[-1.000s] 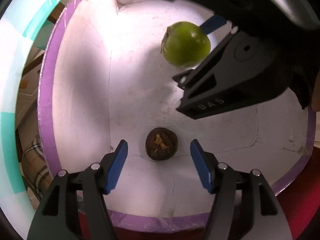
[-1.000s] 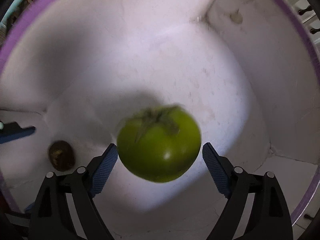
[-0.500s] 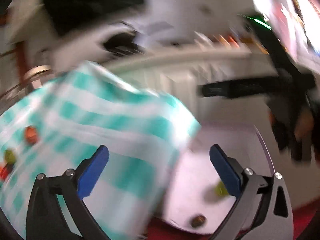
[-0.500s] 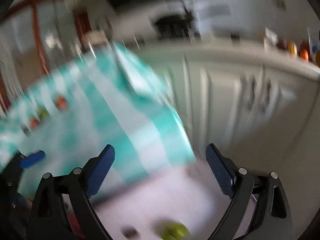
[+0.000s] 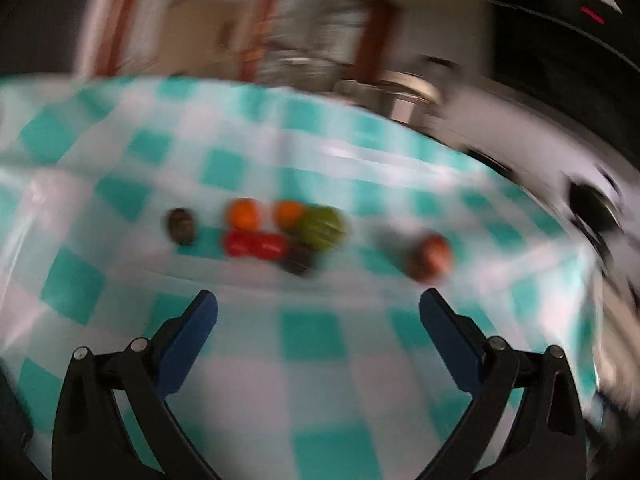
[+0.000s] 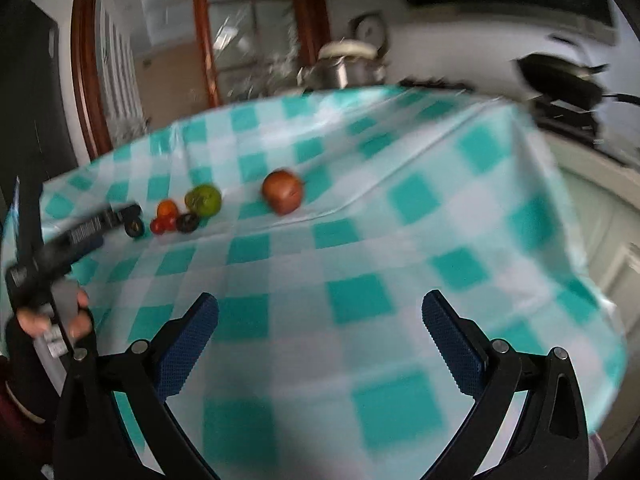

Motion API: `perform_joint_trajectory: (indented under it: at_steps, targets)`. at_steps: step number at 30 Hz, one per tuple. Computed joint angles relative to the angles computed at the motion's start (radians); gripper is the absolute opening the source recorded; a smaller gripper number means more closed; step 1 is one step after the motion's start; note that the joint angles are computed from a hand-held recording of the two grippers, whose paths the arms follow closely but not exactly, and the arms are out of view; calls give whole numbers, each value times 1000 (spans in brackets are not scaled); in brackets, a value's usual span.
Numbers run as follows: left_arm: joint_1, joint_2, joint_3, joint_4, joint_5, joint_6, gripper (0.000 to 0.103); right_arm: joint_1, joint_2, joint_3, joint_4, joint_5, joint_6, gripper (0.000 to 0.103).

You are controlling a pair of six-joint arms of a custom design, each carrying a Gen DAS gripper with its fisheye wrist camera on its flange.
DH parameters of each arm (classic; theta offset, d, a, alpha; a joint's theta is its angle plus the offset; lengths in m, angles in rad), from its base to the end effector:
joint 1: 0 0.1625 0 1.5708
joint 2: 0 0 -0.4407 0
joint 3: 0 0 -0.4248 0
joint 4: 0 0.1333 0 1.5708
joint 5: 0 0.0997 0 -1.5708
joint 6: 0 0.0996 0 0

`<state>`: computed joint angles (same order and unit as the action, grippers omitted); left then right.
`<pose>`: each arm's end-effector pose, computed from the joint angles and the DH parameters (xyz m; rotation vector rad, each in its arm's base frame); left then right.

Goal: Organize fruits
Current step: 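Move both open tools back over the tablecloth toward the remaining fruit, then grasp the red-brown pomegranate with the right tool while the left tool grasps another dark dried fruit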

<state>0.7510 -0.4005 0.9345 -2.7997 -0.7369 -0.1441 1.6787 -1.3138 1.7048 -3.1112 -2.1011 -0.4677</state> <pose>-0.5100 -0.7593 0.1305 0.4345 2.4040 -1.2692 0.1496 -0.6114 0.4827 0.2465 -2.1580 1.2591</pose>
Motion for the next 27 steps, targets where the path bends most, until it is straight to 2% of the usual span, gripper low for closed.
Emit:
perform_joint_trajectory:
  at_steps: [2, 4, 7, 9, 11, 14, 17, 20, 23, 26, 27]
  targets:
    - [31, 49, -118, 62, 38, -60, 101, -19, 80, -110, 121, 37, 56, 99]
    - [50, 78, -178, 78, 50, -90, 101, -32, 146, -202, 188, 39, 95, 99]
    - [72, 83, -194, 86, 25, -147, 101, -37, 248, -366, 298, 17, 123, 99]
    - [84, 54, -166, 155, -34, -208, 101, -33, 304, -451, 329, -12, 90, 99]
    - [88, 37, -142, 136, -64, -197, 101, -28, 388, -579, 391, -68, 23, 99]
    - [93, 37, -137, 106, -71, -172, 101, -31, 484, -749, 516, -87, -37, 99]
    - [94, 38, -140, 127, -83, -171, 101, -29, 582, -900, 545, -127, -150, 99]
    - [94, 40, -144, 144, -83, -178, 101, -35, 660, -1040, 630, -126, -208, 99]
    - [96, 38, -140, 155, -84, -197, 101, -39, 705, -1122, 660, -110, -252, 99]
    - [99, 31, -134, 168, -95, -226, 101, -39, 754, -1211, 736, -128, -260, 99]
    - [101, 29, -132, 175, -100, -238, 101, -38, 759, -1218, 742, -134, -272, 94]
